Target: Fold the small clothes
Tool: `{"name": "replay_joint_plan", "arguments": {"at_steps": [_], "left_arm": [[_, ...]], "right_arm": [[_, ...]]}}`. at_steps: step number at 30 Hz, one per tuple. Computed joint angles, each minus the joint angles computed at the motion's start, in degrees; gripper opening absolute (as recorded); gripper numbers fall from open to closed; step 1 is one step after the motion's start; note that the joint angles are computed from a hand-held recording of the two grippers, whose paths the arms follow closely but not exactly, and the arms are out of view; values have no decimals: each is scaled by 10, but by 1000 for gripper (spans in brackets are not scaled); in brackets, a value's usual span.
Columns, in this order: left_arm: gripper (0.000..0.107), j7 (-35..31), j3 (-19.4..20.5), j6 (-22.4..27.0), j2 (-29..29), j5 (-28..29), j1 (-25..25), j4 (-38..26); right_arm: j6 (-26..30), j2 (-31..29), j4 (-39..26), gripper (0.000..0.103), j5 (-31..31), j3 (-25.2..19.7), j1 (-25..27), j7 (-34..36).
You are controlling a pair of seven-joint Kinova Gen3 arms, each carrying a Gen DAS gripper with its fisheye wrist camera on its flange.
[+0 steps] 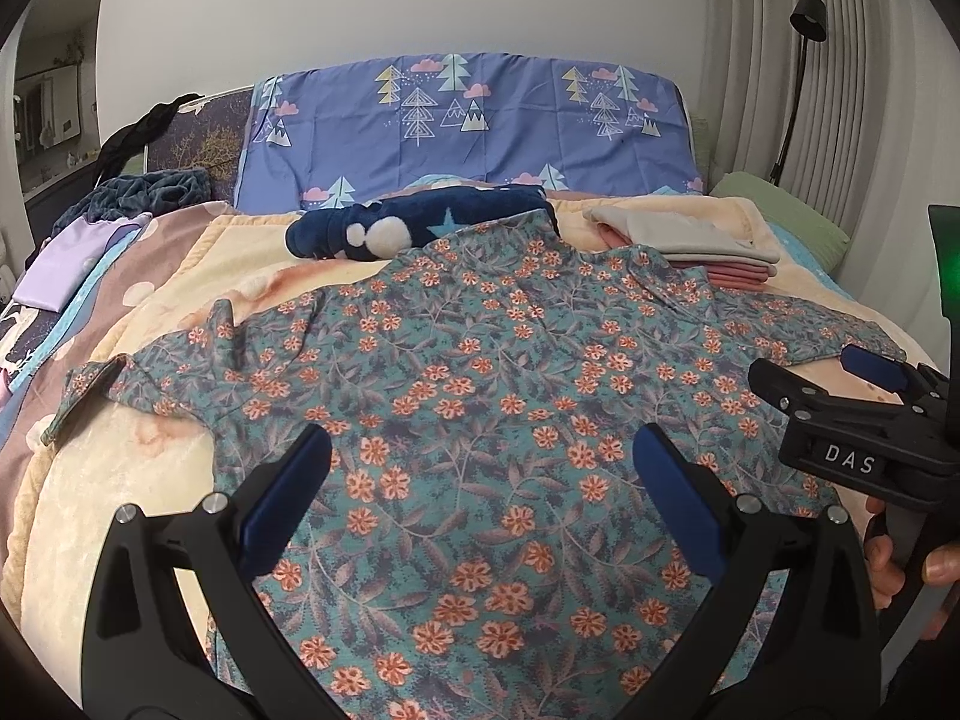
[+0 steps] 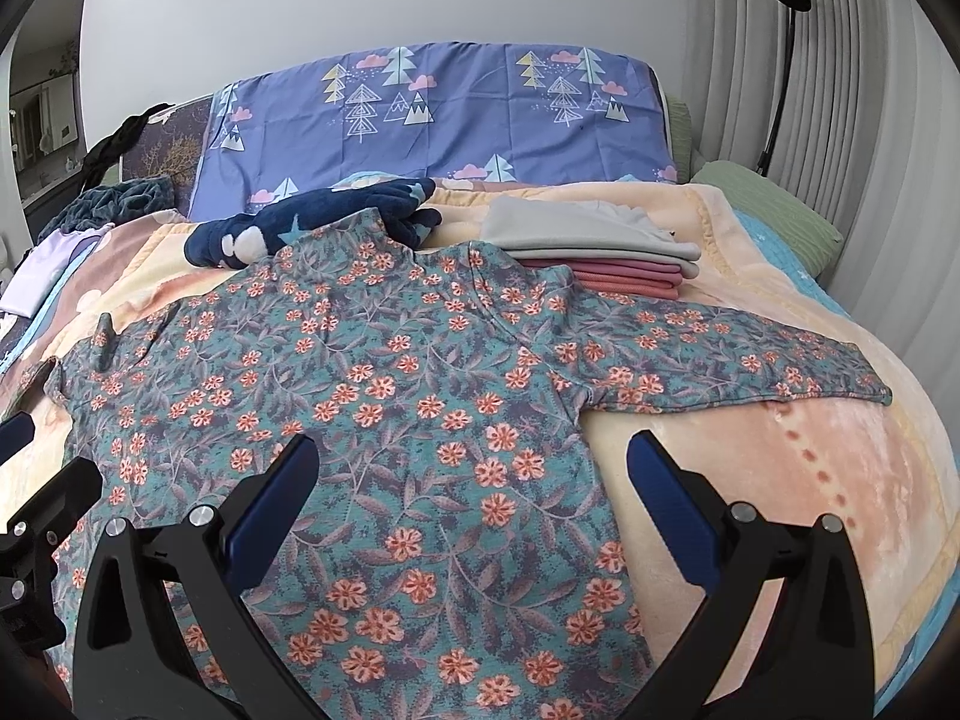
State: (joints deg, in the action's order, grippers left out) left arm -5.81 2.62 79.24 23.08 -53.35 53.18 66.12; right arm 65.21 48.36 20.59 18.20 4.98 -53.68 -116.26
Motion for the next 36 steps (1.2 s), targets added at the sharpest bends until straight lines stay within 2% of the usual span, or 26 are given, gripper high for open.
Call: {"name": "replay_joint_plan", "arguments": {"at_steps": [18,23,27,30,32,33,34,36], "left_arm": [[101,12,6,-21,-11,-4,-6,25],[95,21,8,-32,-16,-6,-8,36],[92,55,11,-66,-36,-31,-8,72],[91,62,15,-57,-37,-47,-7,76],[83,68,18,-58,-43,-50,-12,85],[69,77,17,-64,-50,-51,-15,95],[50,94,20,-79,-65,-48,-25,115],[26,128,25,-120,-99,-32,-56,161]], "right_arm": [[14,10,-16,102,-4,0,2,0],[18,13,-23,102,-6,2,1,2],[17,15,-23,102,-6,3,1,0],[32,26,-46,102,-10,3,4,2],[35,29,-51,102,-11,4,3,5],[37,30,-54,102,-11,4,3,8],[40,33,-59,102,-12,5,3,11],[49,39,-74,102,-13,7,2,17]]}}
